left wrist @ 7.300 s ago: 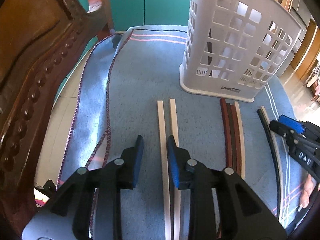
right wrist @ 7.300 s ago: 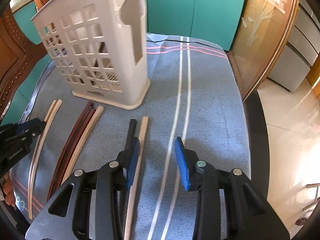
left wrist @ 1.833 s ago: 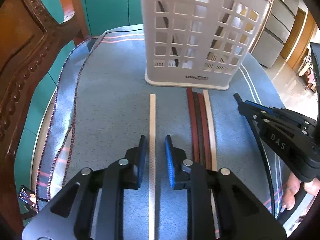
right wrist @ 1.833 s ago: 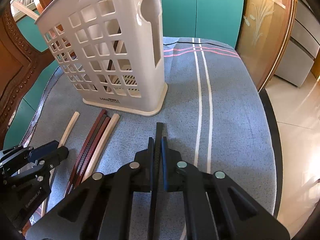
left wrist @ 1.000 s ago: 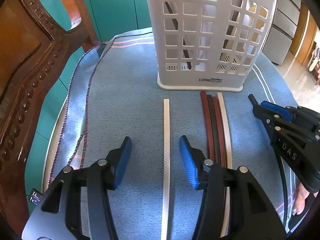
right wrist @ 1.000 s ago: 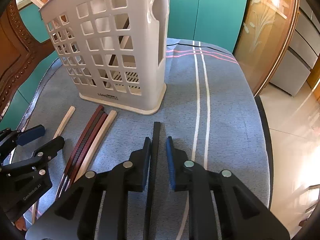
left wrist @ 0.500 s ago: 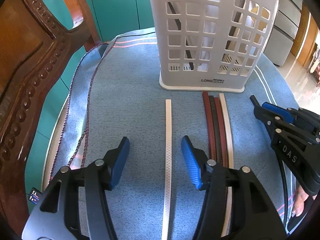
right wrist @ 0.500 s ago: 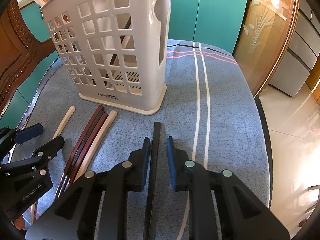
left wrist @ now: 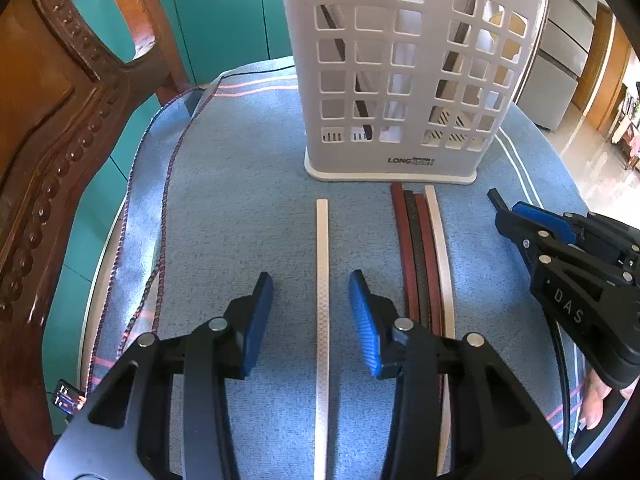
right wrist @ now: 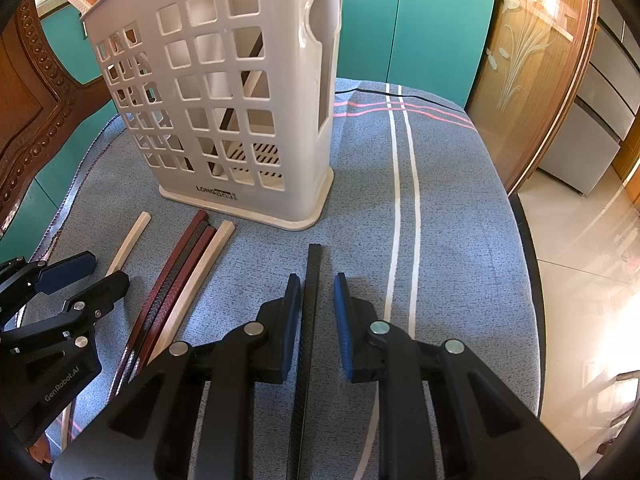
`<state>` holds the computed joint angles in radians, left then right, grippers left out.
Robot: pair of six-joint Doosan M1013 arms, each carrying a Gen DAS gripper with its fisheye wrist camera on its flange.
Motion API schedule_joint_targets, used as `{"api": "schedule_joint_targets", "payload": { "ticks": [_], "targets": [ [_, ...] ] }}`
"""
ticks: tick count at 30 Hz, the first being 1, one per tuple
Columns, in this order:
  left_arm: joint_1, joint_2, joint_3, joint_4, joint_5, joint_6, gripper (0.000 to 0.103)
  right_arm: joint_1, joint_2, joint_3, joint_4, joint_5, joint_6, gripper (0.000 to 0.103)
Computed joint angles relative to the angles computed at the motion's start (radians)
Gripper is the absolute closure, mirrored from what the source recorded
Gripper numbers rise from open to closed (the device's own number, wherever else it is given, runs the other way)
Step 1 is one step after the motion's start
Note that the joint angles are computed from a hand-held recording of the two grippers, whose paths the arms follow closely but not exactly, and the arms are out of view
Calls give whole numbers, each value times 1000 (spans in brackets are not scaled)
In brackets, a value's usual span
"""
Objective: Organize utensils
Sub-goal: 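Close the left gripper on the white chopstick on the towel, then lift the black and white chopsticks and carry them above the holder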
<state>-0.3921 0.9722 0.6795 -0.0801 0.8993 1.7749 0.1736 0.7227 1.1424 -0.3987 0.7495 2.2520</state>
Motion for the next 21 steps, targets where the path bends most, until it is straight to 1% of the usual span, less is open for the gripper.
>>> {"api": "schedule_joint_targets", "payload": {
  "ticks": [6,10,11,15,18,21],
  "targets": [
    [-2,1,-3,1,3,-3,62,0,0,1,0,-2,-1,83],
    [1,4,-10,-47,18,36,78,-1,0,1,3,-1,-3,83],
    [1,3,-8,-51,17,43,80,-1,0,1,5,-1,-6,83],
    [0,-2,2,-74,15,65,95,-3,-8,14,56,-34,-60,95],
    [6,-2,0,-98,22,57,96,-3,-13,22,83,-51,-80,95],
    [15,-9,5,-129,10,58,96,-6,-24,37,81,-78,-58,95]
  ]
}}
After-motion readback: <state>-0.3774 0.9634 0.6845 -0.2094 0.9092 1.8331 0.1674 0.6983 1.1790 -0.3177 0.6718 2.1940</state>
